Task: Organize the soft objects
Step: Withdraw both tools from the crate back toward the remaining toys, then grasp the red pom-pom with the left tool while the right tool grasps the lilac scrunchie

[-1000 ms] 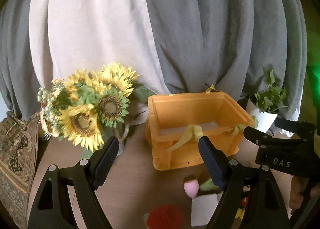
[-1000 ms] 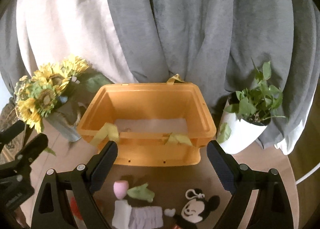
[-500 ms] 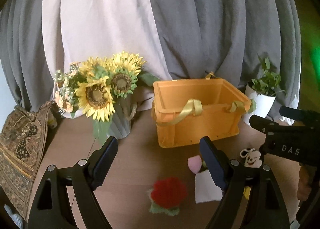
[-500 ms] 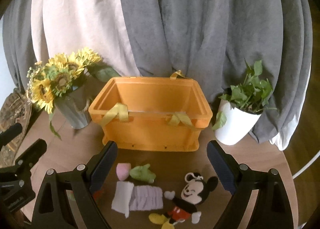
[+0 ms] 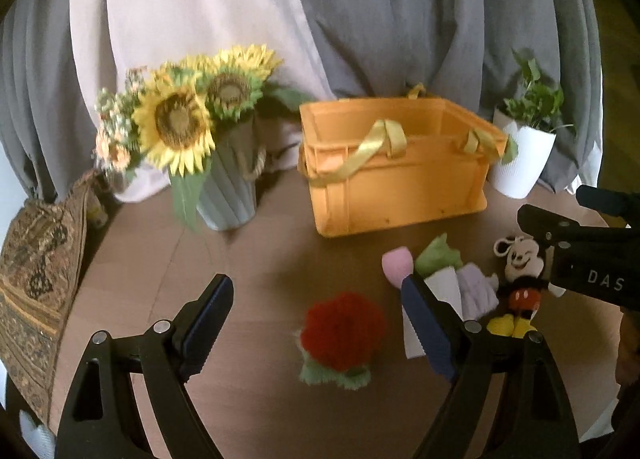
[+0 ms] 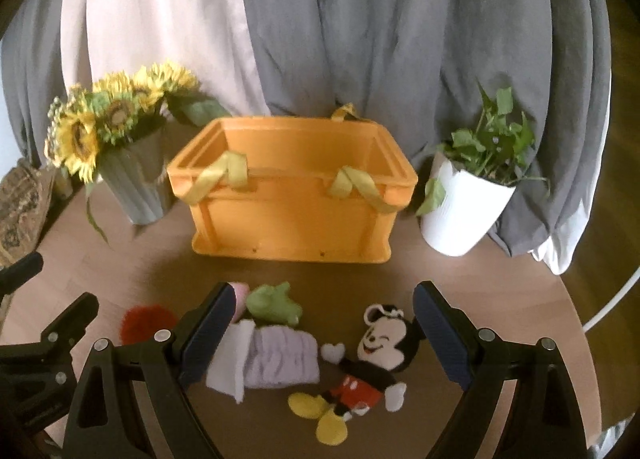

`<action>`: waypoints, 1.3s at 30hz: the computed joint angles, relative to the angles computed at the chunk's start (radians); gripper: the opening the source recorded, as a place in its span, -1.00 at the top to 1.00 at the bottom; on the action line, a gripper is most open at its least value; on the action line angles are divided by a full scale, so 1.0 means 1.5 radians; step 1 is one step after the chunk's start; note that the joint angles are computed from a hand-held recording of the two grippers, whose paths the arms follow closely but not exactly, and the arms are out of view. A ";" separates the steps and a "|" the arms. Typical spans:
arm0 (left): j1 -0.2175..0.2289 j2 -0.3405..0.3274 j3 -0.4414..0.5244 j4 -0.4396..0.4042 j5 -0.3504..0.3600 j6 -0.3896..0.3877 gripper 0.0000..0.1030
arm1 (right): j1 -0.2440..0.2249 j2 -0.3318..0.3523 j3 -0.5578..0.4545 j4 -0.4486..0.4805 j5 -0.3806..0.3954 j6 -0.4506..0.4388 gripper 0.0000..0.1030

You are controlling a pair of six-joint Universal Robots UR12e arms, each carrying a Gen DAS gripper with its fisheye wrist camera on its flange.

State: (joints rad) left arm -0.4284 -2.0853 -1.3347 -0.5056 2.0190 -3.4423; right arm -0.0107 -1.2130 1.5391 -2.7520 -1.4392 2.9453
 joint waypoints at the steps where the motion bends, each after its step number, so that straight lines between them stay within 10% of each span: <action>1: -0.001 0.000 -0.001 -0.004 0.002 -0.004 -0.68 | -0.001 0.000 0.001 0.007 0.003 0.000 -0.76; 39: 0.026 -0.057 0.050 -0.146 -0.094 -0.034 -0.67 | 0.001 0.072 -0.086 0.298 0.046 -0.035 -0.17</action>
State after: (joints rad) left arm -0.3899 -2.1711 -1.2599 -0.7249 1.8773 -3.4926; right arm -0.0099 -1.1056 1.4099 -2.3045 -1.3706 2.8927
